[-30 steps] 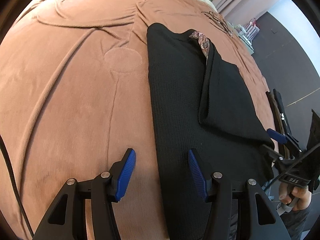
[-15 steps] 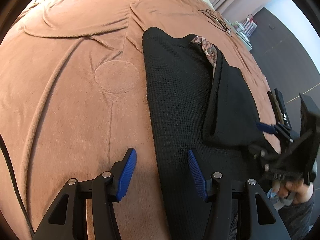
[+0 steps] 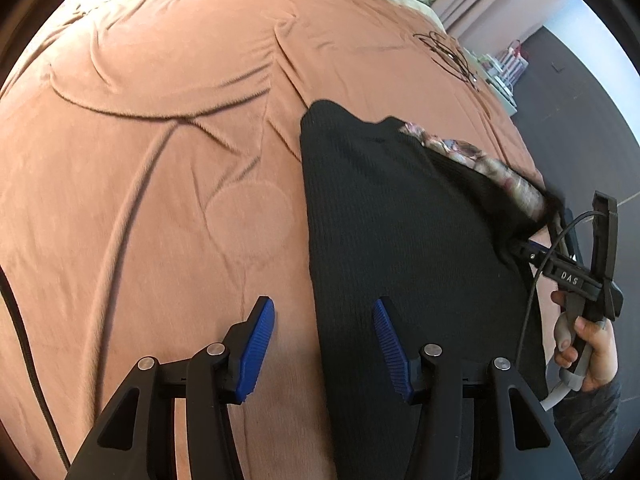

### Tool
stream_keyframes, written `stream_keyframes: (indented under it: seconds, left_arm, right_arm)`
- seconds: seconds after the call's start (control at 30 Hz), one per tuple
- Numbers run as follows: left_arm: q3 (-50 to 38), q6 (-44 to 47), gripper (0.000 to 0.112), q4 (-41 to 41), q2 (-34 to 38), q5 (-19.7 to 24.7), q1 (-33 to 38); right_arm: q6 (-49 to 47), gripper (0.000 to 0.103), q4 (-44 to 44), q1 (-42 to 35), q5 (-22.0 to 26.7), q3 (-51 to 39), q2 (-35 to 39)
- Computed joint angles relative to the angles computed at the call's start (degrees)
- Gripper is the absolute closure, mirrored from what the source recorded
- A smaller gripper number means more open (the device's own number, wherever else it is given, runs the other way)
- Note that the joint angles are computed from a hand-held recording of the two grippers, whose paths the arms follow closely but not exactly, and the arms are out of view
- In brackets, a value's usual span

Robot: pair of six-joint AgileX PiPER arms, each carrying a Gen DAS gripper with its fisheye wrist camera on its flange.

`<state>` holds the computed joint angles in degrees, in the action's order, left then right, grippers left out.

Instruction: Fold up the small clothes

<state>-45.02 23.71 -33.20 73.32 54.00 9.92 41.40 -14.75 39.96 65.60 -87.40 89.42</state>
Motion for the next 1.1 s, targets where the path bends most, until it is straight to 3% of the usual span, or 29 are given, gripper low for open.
stream_keyframes:
  seconds: [0.13,0.27,0.4,0.53,0.6,0.83,0.97,1.1]
  left_arm:
    - [-2.3,-1.8,0.058,1.0,2.0,-0.9,-1.2]
    - [-4.4,-1.8,0.058,-0.3,5.0,-1.0,-0.5]
    - [-6.3,-1.4,0.058,-2.2,8.2,-1.6,0.0]
    - [-8.2,-2.8,0.058,-2.1,11.4,-2.8,-1.2]
    - [-9.1,-3.1,0.058,-1.9,12.7,-3.7,-2.0]
    - [-11.9,-3.0,0.058,-1.9,16.4,-5.1,-2.6]
    - [-13.1,-3.1,0.058,-1.9,17.6,-5.6,-2.9]
    - [-14.2,-2.5,0.058,-2.6,18.4,-5.2,-2.6]
  right_arm:
    - [-3.8,0.022,7.1,-6.0,-6.0,5.9,-5.8]
    - [-19.0,0.022,24.8,-15.0,-13.9,12.8,-10.9]
    - [-32.2,0.022,37.4,-20.7,-16.0,15.6,-10.5]
    - [-31.0,0.023,32.1,-18.6,-17.8,14.5,-9.1]
    - [-33.1,0.041,33.8,-18.2,-18.0,13.3,-8.0]
    - [-28.3,0.042,22.5,-11.4,-15.9,4.1,-0.4]
    - [-20.7,0.042,10.2,-7.7,-11.2,-0.5,4.4]
    - [-22.4,0.042,13.9,-10.6,-13.0,1.5,4.0]
